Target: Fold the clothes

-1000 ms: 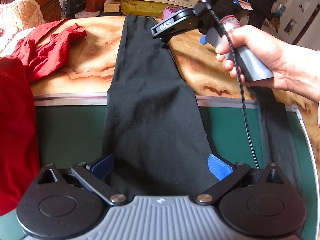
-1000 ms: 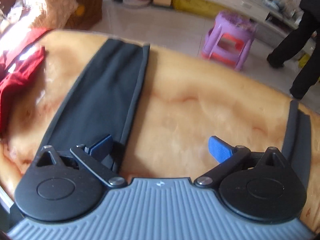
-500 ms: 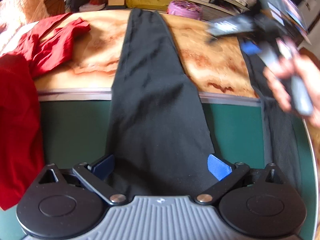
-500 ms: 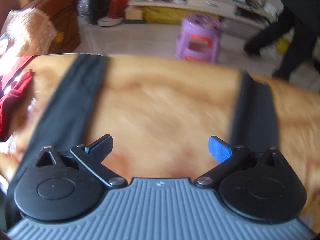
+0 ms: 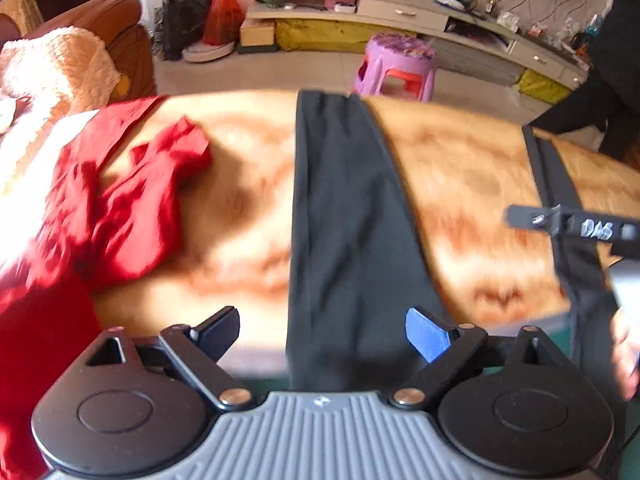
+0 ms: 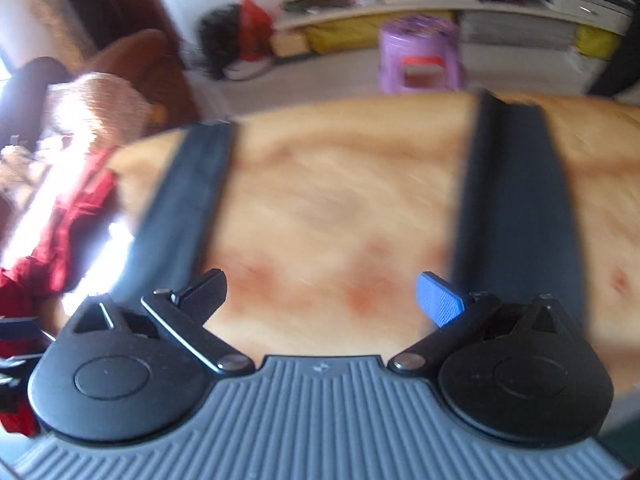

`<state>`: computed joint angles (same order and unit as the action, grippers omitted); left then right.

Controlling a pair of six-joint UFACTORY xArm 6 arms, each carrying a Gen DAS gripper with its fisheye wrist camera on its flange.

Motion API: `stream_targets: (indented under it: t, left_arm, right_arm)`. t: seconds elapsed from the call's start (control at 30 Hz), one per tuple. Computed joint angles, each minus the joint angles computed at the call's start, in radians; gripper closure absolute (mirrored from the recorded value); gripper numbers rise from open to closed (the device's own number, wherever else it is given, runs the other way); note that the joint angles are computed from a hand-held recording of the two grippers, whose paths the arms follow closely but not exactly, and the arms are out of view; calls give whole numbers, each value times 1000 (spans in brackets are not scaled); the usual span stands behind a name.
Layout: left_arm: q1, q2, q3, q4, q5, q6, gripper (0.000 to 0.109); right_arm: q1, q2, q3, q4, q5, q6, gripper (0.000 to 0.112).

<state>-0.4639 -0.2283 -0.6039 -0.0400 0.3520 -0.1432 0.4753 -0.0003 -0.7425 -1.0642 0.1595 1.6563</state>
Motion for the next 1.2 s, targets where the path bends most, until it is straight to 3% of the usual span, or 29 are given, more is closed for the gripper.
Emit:
stream_targets:
  t: [0.13,0.27,0.43,0.67,0.77,0.83,0.93,0.97,1.07,1.13,1.17,1.2]
  left_arm:
    - [12,122,-85,-139,-63,175,14]
    - [43,239,-160,-120,-117,243,15]
    - [77,332,-230,-173,-159,320,15]
    - [107,410,-282,-215,-184,380,15]
    - [120,442,-298,-87,-194,259,15]
    - [115,451,-305,-172,-189,308,15]
    - [116,452,-299,-178,-197,322,15]
    - [118,454,-299,-171,-198,316,15]
    - [123,463,-306,-159,-200,293,15]
    - [123,470,-314,-175,-198,296,15]
    - [124,473,-315,-162,-200,282,15]
    - [126,475,-315,-130,-204,253,15]
  right_arm:
    - [34,154,-196,90,23,-211,32]
    - [64,323,-399,300,96,-465,46]
    - [77,485,-593,416,177,-539,47]
    - [91,606,-758,492,199,-545,49]
    - [119,666,-864,505,300,-626,49]
    - [133,696,-920,492,350,-663,50]
    - [134,702,-928,497,338,-677,83]
    - [132,699,-924,499,332,-670,99]
    - [115,679,-892,473,311,-575,99]
    - [91,657,-850,527,263,-536,82]
    - [83,646,-834,530,253,-523,64]
    - [81,635,-833,492,284,-498,59]
